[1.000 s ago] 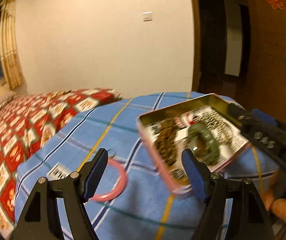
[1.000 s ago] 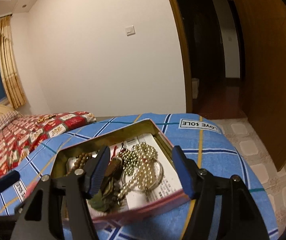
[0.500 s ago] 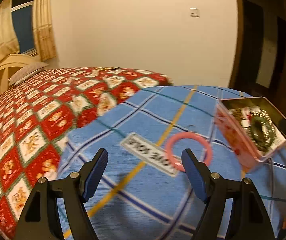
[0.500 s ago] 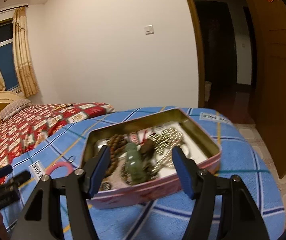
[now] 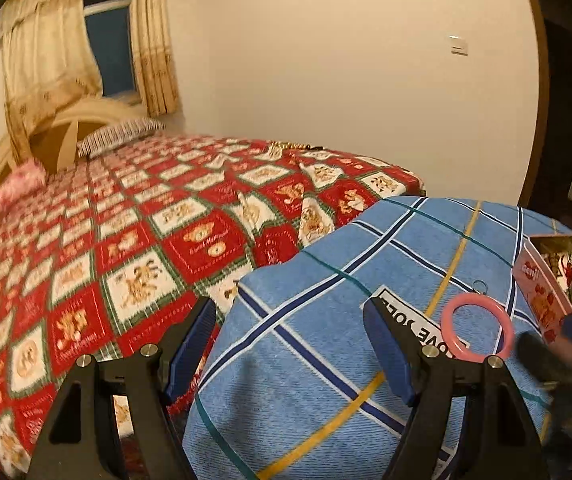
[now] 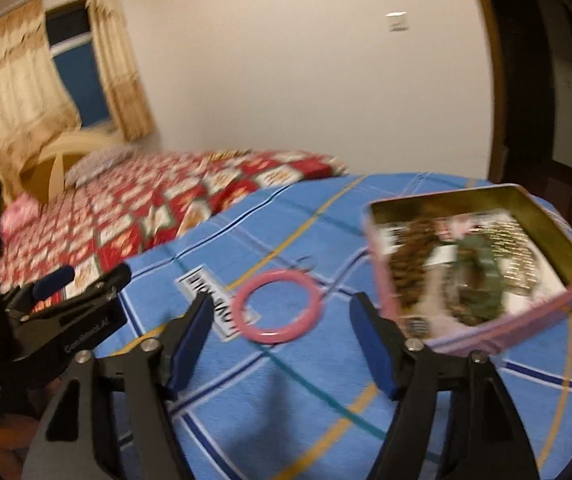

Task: Organize jewelry
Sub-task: 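Grasp the pink bangle with the right tool while the left tool grasps the silver ring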

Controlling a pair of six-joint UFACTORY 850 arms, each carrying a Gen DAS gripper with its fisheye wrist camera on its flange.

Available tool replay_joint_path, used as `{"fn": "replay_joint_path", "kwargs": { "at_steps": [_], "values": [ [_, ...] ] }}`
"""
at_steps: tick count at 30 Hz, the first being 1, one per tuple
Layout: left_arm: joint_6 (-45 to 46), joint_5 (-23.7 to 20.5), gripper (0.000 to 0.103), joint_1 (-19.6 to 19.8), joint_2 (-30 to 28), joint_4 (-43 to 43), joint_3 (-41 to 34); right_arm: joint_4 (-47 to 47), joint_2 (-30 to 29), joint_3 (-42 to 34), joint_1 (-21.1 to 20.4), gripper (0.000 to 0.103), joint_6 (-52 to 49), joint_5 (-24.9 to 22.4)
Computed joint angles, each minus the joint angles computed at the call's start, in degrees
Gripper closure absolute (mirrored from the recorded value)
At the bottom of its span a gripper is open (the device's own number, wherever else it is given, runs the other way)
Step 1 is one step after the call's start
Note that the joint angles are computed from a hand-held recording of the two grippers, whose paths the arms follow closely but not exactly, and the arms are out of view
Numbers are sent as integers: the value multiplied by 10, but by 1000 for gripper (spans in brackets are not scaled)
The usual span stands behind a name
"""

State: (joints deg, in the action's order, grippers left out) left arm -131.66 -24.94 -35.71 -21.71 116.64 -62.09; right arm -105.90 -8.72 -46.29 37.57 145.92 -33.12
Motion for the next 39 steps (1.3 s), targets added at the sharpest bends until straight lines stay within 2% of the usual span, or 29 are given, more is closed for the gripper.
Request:
{"fn": "replay_joint_path", "kwargs": {
  "at_steps": [5, 8, 12, 18, 21, 23, 28, 31, 32, 34, 35, 36, 39],
  "values": [
    [-12, 20, 27, 8, -2, -4, -3, 162, -71, -82, -21, 24, -195, 48],
    [1, 32, 27, 9, -6, -15, -8, 220, -93, -105, -42, 24, -243, 92],
    [12, 44, 27, 12, -8, -28, -11, 274, -108, -123, -55, 23, -291, 104],
    [34, 53, 27, 14, -12, -51, -16, 383, -138, -165, -53, 4, -441, 89],
    [36, 48, 27, 12, -12, -51, -16, 414, -147, -177, -48, 7, -481, 65],
    [45, 45, 27, 11, -13, -56, -17, 394, -142, -171, -47, 20, -461, 62],
    [65, 44, 27, 9, -15, -71, -20, 368, -124, -148, -46, 21, -445, 78],
    [78, 54, 27, 11, -17, -79, -23, 227, -84, -95, -46, 21, -291, 131],
    [85, 61, 27, 11, -18, -80, -25, 169, -69, -77, -43, 21, -231, 133],
    [95, 82, 27, 12, -21, -74, -30, 57, -38, -41, -32, 21, -121, 105],
    [93, 106, 27, 14, -23, -56, -35, 30, -25, -28, -26, 21, -94, 83],
    [67, 125, 27, 16, -26, -19, -38, 14, -13, -16, -20, 21, -77, 52],
    [-92, 193, 27, 20, -33, 160, -56, 6, 9, 7, -10, 21, -49, -32]
  ]
}}
